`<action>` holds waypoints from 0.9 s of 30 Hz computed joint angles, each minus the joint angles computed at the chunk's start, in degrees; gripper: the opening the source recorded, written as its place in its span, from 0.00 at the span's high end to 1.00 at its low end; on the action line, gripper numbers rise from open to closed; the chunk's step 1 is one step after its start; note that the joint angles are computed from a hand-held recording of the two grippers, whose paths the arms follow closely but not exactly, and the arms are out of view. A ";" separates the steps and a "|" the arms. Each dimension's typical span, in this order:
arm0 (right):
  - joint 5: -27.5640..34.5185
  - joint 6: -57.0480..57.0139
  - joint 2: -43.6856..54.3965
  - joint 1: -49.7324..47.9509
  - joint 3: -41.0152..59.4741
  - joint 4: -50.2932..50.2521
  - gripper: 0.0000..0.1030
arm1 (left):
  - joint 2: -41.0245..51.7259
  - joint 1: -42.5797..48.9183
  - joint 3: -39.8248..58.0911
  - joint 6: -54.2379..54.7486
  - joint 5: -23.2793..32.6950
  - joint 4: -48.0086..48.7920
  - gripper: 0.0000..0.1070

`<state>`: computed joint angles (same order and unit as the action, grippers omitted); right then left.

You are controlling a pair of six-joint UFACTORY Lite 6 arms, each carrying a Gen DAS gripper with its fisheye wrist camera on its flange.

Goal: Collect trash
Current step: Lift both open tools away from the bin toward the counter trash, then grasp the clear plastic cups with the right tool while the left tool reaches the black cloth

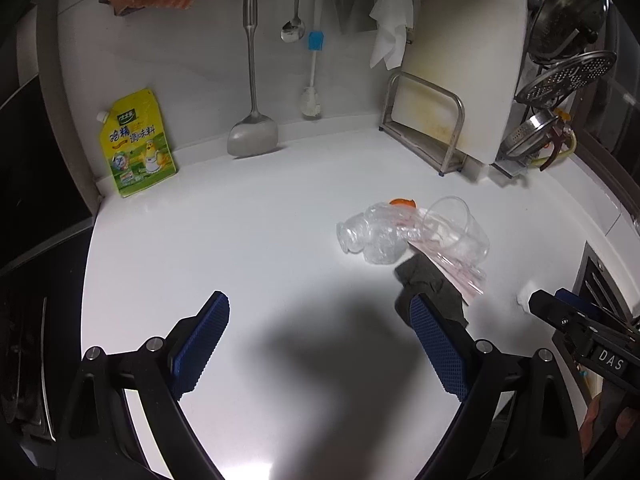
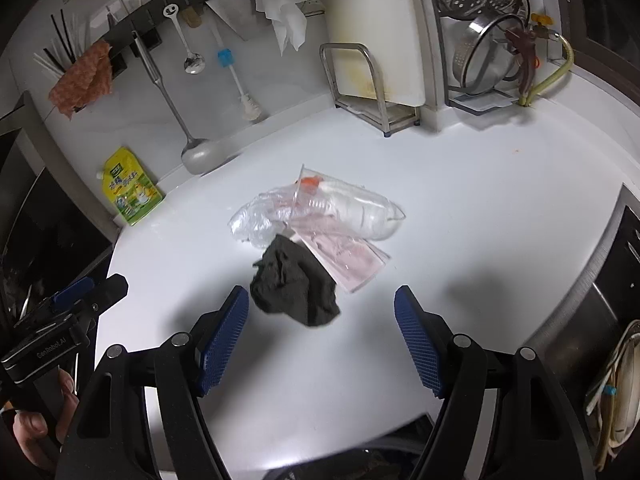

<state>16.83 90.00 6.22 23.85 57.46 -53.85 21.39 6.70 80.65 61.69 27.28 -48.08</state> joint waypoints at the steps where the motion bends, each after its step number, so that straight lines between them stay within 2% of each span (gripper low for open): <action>1: 0.29 -0.43 1.47 -0.12 1.62 0.49 0.30 | 1.38 -0.02 1.75 -0.33 0.37 0.35 0.16; 16: 6.29 -1.62 16.90 -0.38 20.27 2.80 0.30 | 23.81 -1.38 31.54 -5.83 8.37 7.30 0.15; 19: 8.85 -2.14 20.63 -0.30 25.03 3.35 0.30 | 28.85 -1.88 38.90 -8.43 10.73 9.63 0.15; 27: 14.81 -6.00 32.08 -1.77 37.58 8.69 0.30 | 36.55 -2.82 50.53 -10.65 14.46 12.08 0.15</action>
<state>31.64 84.00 38.30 22.08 95.04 -45.16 57.94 3.88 131.17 51.04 41.74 -36.00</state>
